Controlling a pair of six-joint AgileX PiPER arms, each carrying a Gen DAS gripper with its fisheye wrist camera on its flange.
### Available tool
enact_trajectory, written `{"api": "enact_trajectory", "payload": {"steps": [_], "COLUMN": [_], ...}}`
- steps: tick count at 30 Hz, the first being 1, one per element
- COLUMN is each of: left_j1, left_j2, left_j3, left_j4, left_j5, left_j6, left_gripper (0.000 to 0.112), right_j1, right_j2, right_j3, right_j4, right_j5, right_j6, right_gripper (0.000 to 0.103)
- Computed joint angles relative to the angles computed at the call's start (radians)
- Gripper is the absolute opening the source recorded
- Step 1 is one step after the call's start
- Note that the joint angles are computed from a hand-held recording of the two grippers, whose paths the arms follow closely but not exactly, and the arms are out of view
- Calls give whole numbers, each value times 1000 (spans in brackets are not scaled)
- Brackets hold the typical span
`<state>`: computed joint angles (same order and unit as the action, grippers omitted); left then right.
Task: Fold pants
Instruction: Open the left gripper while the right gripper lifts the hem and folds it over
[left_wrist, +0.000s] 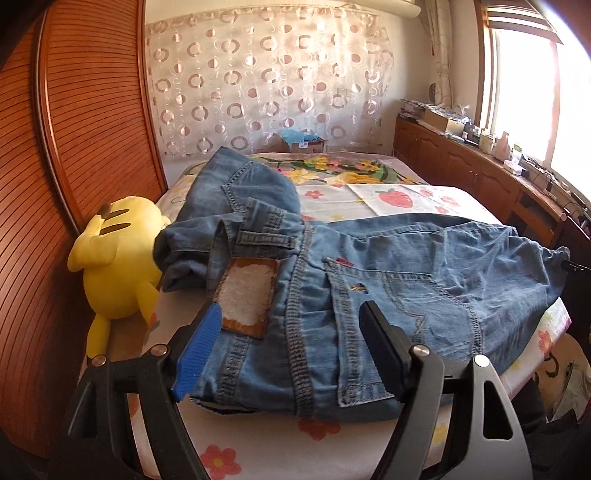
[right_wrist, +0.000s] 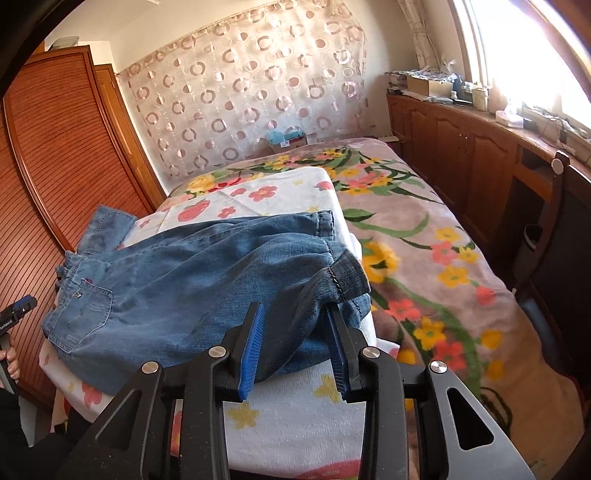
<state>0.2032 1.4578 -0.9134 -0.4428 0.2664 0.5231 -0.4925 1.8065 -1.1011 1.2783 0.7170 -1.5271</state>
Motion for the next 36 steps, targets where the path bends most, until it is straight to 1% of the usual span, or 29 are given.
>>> {"api": "enact_trajectory", "payload": {"steps": [1,2,4,5,6,8,13,18,22,24,29,32,35,36], "left_j1": [-9,-16,-36,-41,-51,-62,-86,-86,-62,-43,-7,3,-6,-10], "left_j2": [1,0,-2,-1,1,2,-2,-15,-36,-46,-53,-55,-46,-43], "left_j3": [-2,-4,-4,-6,-9,-11,-13,-9,9,22,35,44,44,43], "left_j4": [-4,6,40,47,59,66,102,54,-68,-133,-222,-271,-287,-288], "left_j5": [1,0,-5,-6,-5,-7,-17,-19,-17,-15,-4,-1,-3,-4], "left_j6": [0,-14,-53,-61,-76,-86,-135,-92,26,93,179,228,242,243], "left_gripper": [77,77,77,77,77,77,77,77,77,77,77,77,77,77], "right_j1": [1,1,3,4,5,17,66,165,302,374,535,586,571,559], "right_j2": [-2,-4,-6,-6,-9,-23,-71,-107,-130,-138,-136,-128,-117,-112], "right_j3": [2,0,-5,-9,-12,-13,-24,-68,-113,-135,-176,-181,-205,-216], "right_j4": [3,-2,-4,-1,7,23,55,30,-14,-25,-89,-155,-188,-203], "right_j5": [-3,-5,-7,-2,2,-3,13,15,4,22,81,57,15,-6], "right_j6": [-3,0,2,2,-4,-17,-31,9,56,69,130,171,213,236], "right_gripper": [27,16,15,8,6,4,4,4,3,2,2,2,3,4]}}
